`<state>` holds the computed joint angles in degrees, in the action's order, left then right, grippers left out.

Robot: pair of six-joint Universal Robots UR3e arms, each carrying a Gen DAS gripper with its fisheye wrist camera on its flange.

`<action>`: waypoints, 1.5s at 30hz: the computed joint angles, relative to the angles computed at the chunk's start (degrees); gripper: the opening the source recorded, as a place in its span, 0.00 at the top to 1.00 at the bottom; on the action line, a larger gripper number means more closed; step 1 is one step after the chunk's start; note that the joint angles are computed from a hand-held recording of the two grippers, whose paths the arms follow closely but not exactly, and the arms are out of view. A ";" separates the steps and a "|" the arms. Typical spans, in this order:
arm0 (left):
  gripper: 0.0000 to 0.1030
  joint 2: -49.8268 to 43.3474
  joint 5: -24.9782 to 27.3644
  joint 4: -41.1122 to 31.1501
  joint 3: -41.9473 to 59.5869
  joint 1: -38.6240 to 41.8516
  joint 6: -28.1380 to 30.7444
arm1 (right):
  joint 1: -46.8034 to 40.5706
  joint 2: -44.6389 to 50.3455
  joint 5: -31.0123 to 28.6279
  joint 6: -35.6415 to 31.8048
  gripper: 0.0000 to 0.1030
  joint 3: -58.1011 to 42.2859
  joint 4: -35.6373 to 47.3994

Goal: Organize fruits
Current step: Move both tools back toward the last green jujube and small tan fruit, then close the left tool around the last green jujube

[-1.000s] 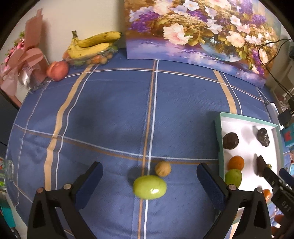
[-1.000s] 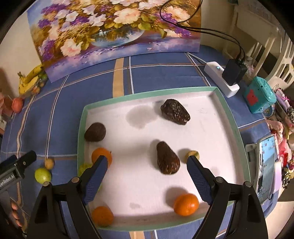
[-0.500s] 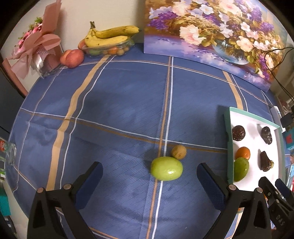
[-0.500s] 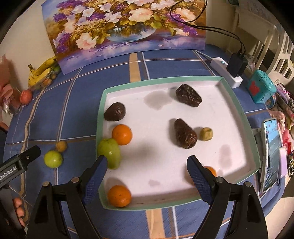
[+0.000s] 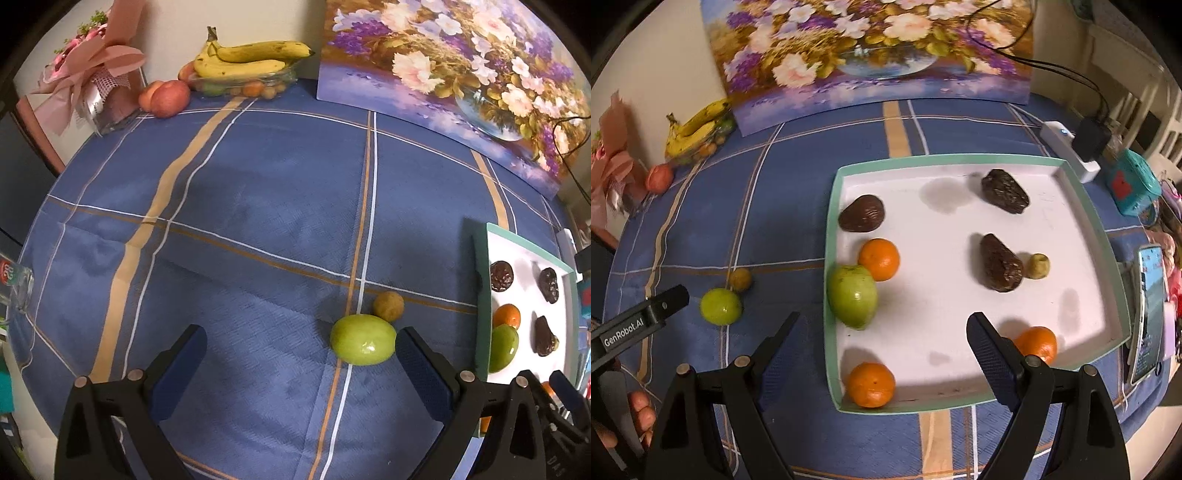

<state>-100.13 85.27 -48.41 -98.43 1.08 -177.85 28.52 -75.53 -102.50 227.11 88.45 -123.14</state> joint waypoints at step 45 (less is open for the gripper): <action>0.49 -7.03 -8.48 -5.10 6.72 -0.56 2.67 | -1.53 0.30 1.71 -0.78 0.14 1.73 -1.93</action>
